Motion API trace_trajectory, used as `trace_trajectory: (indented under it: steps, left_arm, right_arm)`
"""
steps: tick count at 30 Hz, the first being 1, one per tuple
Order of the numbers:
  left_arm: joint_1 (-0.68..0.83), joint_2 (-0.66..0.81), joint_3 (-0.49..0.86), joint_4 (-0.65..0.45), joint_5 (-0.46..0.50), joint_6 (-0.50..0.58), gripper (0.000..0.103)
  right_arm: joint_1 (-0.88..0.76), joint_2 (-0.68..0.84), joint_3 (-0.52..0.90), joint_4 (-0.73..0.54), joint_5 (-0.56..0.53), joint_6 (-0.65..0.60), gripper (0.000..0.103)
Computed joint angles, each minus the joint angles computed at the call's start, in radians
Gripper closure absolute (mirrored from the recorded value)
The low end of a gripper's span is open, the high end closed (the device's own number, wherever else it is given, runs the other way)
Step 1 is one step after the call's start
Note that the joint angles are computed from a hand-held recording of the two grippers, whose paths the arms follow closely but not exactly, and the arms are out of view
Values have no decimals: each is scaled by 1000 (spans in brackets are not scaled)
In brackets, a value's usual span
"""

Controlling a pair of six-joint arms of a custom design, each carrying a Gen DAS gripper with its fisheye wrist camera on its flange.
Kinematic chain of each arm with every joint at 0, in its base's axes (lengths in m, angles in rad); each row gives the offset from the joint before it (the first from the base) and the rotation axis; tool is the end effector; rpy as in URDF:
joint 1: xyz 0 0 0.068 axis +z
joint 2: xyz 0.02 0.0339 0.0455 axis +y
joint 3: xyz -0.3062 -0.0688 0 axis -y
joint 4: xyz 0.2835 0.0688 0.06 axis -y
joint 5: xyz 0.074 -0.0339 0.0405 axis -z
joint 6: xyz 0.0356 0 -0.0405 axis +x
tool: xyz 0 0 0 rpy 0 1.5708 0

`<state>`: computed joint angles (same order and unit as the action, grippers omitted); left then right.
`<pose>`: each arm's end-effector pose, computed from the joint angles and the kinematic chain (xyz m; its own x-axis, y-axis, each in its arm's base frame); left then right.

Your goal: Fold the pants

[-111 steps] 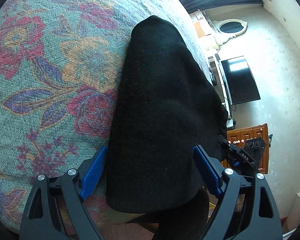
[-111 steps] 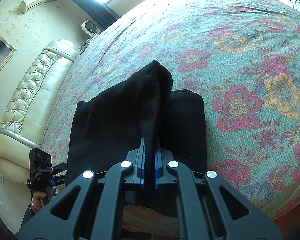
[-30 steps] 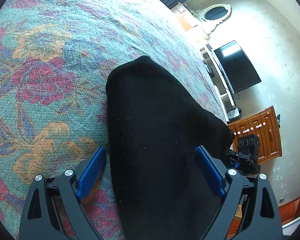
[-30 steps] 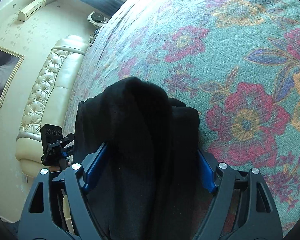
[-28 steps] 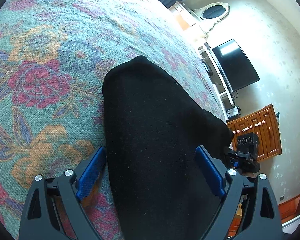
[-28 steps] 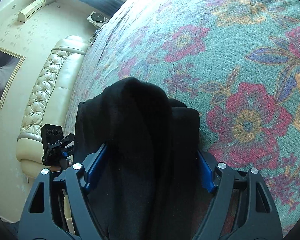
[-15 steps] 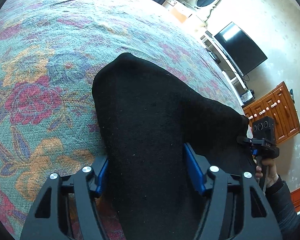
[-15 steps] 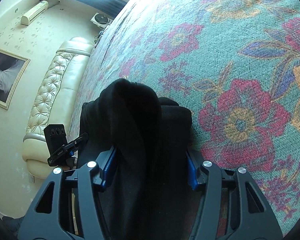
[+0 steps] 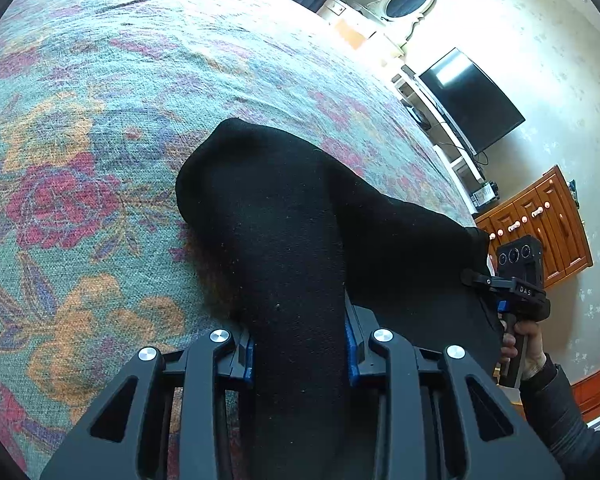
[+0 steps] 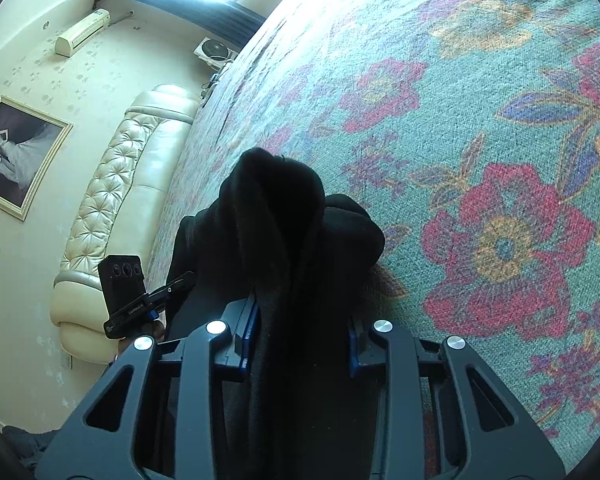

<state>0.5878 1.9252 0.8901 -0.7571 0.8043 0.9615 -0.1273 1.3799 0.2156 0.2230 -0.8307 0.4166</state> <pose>0.2646 0.1455 0.0912 -0.8880 0.0918 -0.4506 0.3703 0.7238 -0.5823 0.1886 0.0024 0.0982 -0.8731 0.3868 -0.2969 0.0084 0.6206 0.7841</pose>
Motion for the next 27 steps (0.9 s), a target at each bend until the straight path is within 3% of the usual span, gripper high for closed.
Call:
trace_trajectory:
  steps: [9, 19, 23, 27]
  left_arm:
    - [49, 16, 79, -109, 39, 39, 77]
    - [174, 142, 313, -205, 27, 48, 78]
    - [190, 210, 354, -220, 21, 44, 76]
    - [210, 250, 361, -253, 57, 59, 67]
  right_arm:
    - [86, -14, 16, 98, 26, 118, 72]
    - [342, 317, 162, 468, 113, 365, 73]
    - [387, 379, 222, 458, 153, 393, 71]
    - [375, 366, 232, 358, 160, 354, 52]
